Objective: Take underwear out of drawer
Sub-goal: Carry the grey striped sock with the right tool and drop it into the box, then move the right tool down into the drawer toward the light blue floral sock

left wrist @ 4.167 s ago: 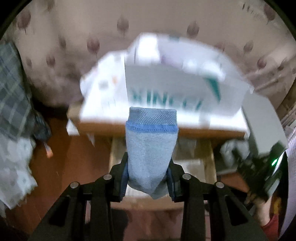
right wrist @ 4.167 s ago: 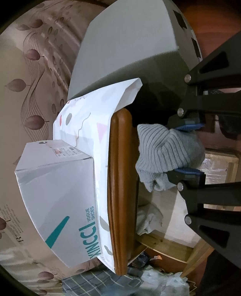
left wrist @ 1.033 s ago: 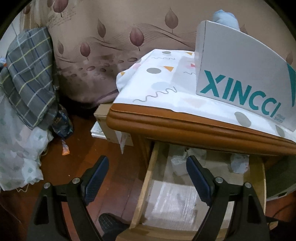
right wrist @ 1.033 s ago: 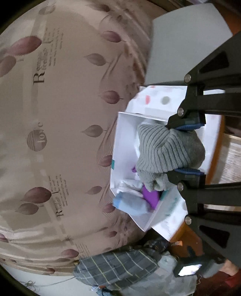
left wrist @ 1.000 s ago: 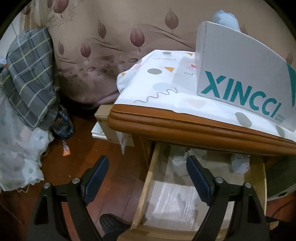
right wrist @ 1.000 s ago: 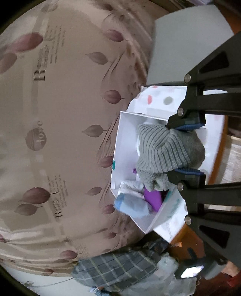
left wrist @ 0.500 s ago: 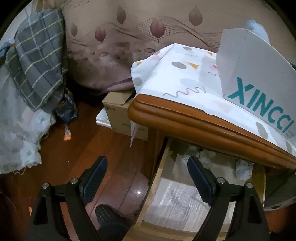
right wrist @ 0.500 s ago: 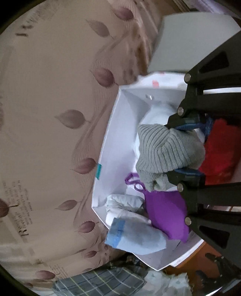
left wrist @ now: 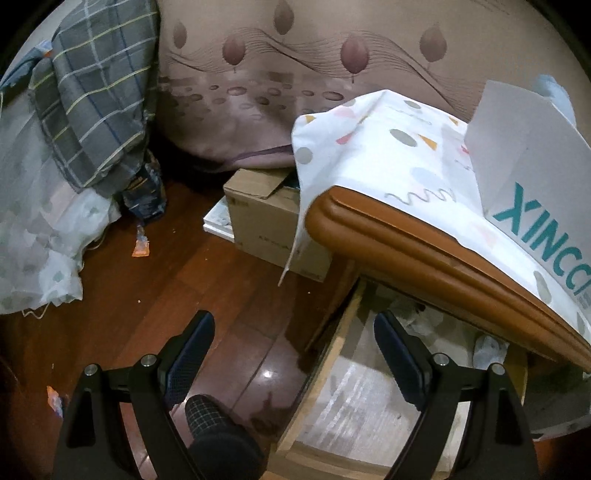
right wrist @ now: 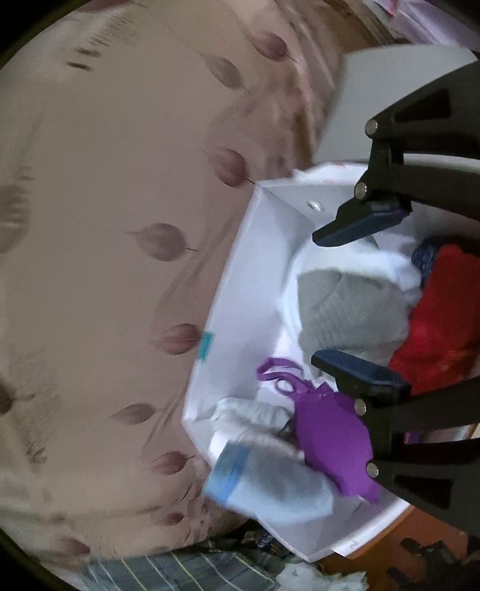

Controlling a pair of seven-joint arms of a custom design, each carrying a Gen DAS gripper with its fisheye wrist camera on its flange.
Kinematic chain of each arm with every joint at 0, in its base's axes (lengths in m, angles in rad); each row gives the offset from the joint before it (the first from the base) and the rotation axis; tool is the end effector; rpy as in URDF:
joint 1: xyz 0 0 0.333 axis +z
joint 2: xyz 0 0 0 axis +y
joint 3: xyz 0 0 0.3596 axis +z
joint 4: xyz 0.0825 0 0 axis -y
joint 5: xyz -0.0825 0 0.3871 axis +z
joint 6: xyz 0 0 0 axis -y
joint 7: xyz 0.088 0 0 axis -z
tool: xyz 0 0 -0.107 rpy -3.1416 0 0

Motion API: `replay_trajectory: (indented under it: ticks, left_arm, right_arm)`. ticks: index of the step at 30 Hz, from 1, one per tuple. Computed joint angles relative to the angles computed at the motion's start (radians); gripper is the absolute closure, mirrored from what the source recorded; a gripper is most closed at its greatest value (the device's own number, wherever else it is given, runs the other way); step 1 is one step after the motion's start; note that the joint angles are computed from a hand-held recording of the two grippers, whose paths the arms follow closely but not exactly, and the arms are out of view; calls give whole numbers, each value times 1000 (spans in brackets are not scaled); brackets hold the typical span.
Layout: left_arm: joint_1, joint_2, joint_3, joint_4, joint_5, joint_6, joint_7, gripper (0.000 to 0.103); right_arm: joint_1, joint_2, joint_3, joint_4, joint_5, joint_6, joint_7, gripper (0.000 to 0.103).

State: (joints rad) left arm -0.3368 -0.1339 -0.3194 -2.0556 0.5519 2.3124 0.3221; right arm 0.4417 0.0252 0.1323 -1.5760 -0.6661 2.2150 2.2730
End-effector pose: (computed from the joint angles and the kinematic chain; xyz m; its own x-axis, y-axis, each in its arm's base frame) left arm 0.4369 -0.3347 0.5786 0.2551 -0.9632 0.0853 -0.7708 -0.2558 -0.5834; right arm 0.5279 0.3157 0.7314 0.0271 -0.9834 0.1795 -0.6549 -0.1531 -0.7401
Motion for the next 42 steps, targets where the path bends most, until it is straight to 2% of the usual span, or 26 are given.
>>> replay_trajectory:
  ticks: [4, 10, 12, 15, 17, 18, 20, 22, 24, 27, 29, 32, 35, 37, 42]
  left_arm:
    - [7, -18, 3, -13, 2, -8, -22, 17]
    - [22, -46, 7, -34, -14, -9, -42, 17]
    - [28, -51, 6, -38, -10, -18, -57, 17]
    - [31, -57, 11, -48, -28, -3, -58, 17]
    - [32, -56, 14, -48, -43, 3, -46, 17]
    - [33, -55, 16, -48, -49, 4, -39, 17]
    - [36, -54, 13, -46, -47, 0, -42, 17]
    - [37, -55, 15, -50, -54, 11, -42, 17]
    - [37, -55, 17, -53, -64, 21, -34, 17]
    - [37, -52, 20, -54, -77, 32, -17, 17]
    - [38, -50, 20, -53, -82, 34, -11, 17]
    - [36, -47, 23, -55, -101, 42, 6, 17]
    - [35, -44, 23, -54, -116, 44, 14, 17]
    - [34, -43, 22, -54, -122, 48, 21, 17]
    - [30, -37, 22, -50, -130, 50, 37, 17]
  right_arm:
    - [12, -145, 50, -147, -95, 63, -57, 43]
    - [32, -327, 158, -437, -115, 124, -296, 43]
    - [31, -340, 197, -514, -129, 123, -356, 43]
    - [18, -299, 231, -551, -83, 88, -371, 45]
    - [15, -252, 247, -571, -146, 78, -387, 45]
    - [14, -217, 259, -578, -226, 62, -394, 45]
    - [36, -164, 242, -572, -266, 39, -457, 45]
    - [59, -119, 235, -577, -377, 1, -519, 45]
    - [86, -64, 220, -569, -429, -60, -647, 45]
    - [128, 6, 191, -562, -473, -130, -809, 45]
    - [152, 45, 168, -552, -477, -138, -887, 43]
    - [185, 97, 127, -524, -491, -147, -917, 43]
    - [213, 146, 87, -478, -443, -186, -936, 43]
    - [230, 167, 64, -476, -483, -190, -956, 43]
    - [267, 227, 37, -447, -499, -262, -1045, 42]
